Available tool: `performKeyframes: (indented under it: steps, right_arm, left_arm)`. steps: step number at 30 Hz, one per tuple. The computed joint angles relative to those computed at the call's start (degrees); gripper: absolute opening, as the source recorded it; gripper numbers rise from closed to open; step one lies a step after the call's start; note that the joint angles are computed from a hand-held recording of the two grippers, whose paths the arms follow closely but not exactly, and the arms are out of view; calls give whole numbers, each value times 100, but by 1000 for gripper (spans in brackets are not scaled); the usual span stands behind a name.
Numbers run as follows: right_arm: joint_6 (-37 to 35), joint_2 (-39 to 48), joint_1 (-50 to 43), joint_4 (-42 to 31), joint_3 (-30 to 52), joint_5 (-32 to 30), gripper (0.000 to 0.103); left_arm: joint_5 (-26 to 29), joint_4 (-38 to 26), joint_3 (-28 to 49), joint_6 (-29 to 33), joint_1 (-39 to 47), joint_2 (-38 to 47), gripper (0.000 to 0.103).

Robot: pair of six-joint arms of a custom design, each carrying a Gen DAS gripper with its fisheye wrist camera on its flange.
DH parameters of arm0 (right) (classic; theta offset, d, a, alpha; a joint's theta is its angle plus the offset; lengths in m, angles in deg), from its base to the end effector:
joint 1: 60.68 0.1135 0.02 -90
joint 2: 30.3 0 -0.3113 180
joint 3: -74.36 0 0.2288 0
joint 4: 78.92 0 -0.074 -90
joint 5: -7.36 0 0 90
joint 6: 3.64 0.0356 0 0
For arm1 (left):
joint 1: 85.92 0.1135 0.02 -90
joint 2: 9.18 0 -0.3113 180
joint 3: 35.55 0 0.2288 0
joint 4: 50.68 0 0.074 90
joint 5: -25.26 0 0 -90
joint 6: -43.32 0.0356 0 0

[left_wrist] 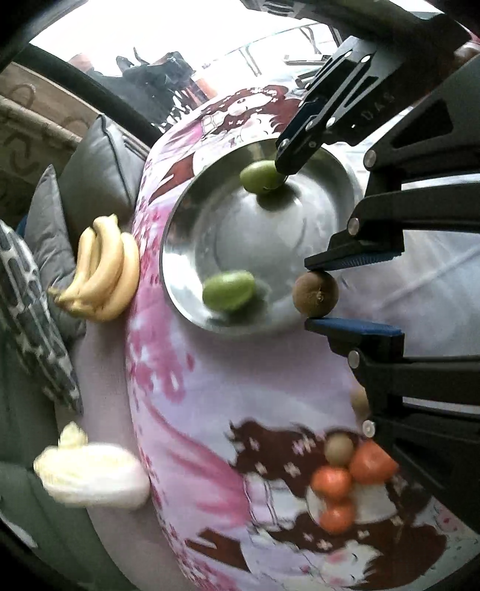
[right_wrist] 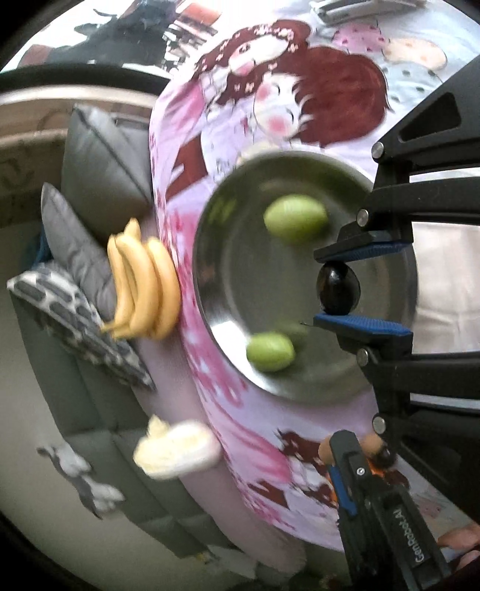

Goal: Organize fruits
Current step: 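Carry the kiwi and the dark plum over the steel plate with both tools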

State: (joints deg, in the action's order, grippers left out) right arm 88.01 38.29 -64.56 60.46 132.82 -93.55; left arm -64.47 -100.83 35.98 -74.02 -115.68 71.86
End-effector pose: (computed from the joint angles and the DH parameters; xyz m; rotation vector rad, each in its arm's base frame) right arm 0.2005 -0.0068 0.2787 0.0348 2.4464 0.2165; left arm 0.2191 -0.1255 0.2886 0.0578 2.6564 -0.3498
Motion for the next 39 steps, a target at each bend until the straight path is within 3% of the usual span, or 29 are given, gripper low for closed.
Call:
performKeyframes:
  steps: [6, 15, 25, 39]
  right_arm:
    - [-288, 331, -554, 170, 67, -52, 30]
    - [-365, 668, -540, 325, 0, 102, 30]
    - [-417, 709, -421, 345, -20, 179, 30]
    - [-455, 745, -308, 314, -29, 218, 31]
  left_arm:
    - [119, 170, 509, 62, -245, 762, 26]
    - [308, 262, 905, 160, -209, 1577, 26]
    - [349, 333, 974, 187, -209, 1905, 26]
    - [272, 245, 886, 166, -234, 1719, 28]
